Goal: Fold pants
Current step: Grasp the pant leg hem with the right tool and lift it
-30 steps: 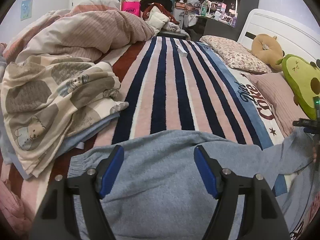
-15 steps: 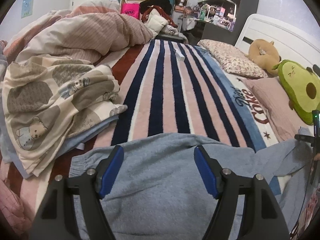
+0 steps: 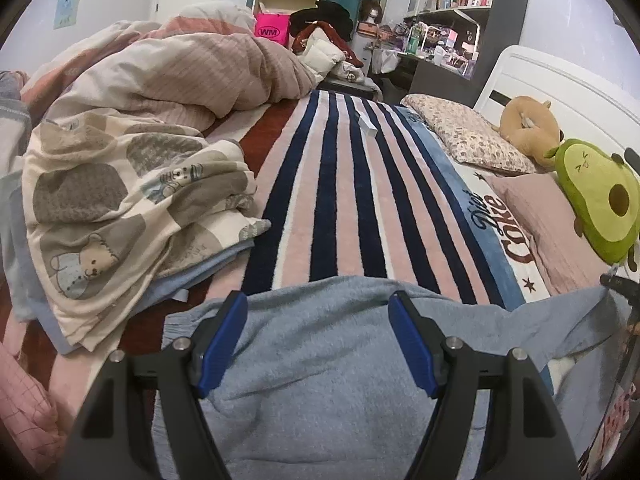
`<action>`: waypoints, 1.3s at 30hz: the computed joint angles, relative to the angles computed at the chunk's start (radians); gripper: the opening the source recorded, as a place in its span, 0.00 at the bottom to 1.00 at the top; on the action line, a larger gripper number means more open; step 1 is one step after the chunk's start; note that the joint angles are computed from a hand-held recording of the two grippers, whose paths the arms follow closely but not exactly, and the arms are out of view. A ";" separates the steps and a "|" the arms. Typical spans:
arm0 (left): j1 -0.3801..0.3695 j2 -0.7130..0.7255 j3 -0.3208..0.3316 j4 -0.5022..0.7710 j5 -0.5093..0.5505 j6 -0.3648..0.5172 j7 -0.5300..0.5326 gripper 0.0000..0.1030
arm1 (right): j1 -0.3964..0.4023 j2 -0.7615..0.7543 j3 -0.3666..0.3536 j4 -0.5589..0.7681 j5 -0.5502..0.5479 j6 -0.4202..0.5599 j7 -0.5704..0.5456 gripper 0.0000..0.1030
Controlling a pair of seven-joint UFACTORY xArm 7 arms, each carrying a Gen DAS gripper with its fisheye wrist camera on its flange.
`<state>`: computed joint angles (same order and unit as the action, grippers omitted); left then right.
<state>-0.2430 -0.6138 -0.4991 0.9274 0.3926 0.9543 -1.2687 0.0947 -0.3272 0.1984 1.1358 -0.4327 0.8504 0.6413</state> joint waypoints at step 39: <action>0.021 -0.161 0.014 -0.108 -0.089 0.049 0.011 0.73 | -0.084 -0.163 0.008 -0.016 0.243 0.107 -0.361 0.71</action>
<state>-0.2221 -0.7746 -0.4848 0.8189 0.3037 1.0032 -1.2573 0.0107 -0.4901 0.2062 1.1196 -0.1899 0.9575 0.2807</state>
